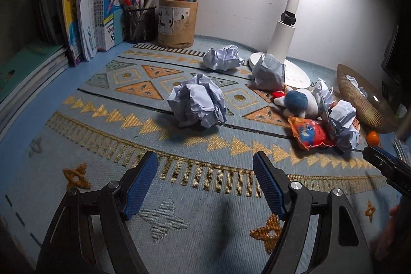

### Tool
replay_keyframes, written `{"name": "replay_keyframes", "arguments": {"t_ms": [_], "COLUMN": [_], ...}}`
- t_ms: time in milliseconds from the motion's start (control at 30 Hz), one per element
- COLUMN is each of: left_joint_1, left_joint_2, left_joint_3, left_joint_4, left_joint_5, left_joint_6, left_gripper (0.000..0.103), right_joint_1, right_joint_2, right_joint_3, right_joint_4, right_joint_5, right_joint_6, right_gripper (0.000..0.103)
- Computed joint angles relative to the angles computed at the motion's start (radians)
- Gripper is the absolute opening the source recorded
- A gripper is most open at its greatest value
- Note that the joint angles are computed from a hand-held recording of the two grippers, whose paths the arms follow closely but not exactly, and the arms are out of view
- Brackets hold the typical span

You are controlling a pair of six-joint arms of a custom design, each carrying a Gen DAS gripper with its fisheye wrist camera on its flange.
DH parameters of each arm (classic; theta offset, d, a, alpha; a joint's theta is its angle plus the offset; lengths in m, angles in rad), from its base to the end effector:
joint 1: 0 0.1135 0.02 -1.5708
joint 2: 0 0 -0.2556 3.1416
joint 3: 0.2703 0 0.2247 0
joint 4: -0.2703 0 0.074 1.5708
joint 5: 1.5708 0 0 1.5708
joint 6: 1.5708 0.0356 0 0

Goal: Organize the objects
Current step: 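Grasp a paper ball with the left gripper while the right gripper grasps another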

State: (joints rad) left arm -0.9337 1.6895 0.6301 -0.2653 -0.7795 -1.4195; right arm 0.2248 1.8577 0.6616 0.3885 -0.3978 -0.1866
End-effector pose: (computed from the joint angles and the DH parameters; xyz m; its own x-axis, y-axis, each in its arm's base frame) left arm 0.1586 -0.1722 0.1115 -0.5515 -0.4368 -0.7107 -0.4995 0.8552 -0.1381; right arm 0.2906 0.0806 0.1019 -0.6057 -0.3139 -0.7312 -0.5891 0.7946 0.1468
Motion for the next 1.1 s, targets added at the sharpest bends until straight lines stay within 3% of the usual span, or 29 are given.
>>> {"name": "replay_keyframes", "arguments": {"t_ms": [167,333,500,700,800,933,1067,1100], "left_joint_1": [0.010,0.011,0.025,0.149,0.227,0.369,0.405,0.408], "left_joint_2": [-0.041,-0.044,-0.061,-0.180,-0.207,-0.144,-0.058,-0.055], "left_joint_3": [-0.060,-0.068,-0.090,-0.185,-0.185,-0.163,-0.121,-0.129], "left_joint_4": [0.092,0.097,0.119,0.274,0.289,0.383,0.422,0.452], "left_joint_5": [0.014,0.021,0.047,0.148,0.165,0.306,0.331,0.336], "left_joint_6": [0.027,0.004,-0.006,0.136,0.219,0.391,0.445,0.453], "left_gripper": [0.075,0.075,0.075,0.075,0.075,0.075,0.075,0.074], "right_joint_1": [-0.021,-0.052,-0.033,-0.012,0.008,0.043,0.058,0.060], "right_joint_2": [0.038,0.063,0.059,0.108,0.138,0.181,0.231,0.237], "right_joint_3": [0.047,0.087,0.088,0.186,0.240,0.304,0.373,0.382], "right_joint_4": [-0.046,-0.090,-0.091,-0.170,-0.206,-0.242,-0.292,-0.303], "right_joint_5": [-0.023,-0.062,-0.029,-0.034,-0.021,0.020,0.042,0.042], "right_joint_6": [0.006,0.031,0.033,0.017,-0.017,-0.056,-0.058,-0.061], "right_gripper": [0.068,0.068,0.068,0.068,0.068,0.068,0.068,0.063]}}
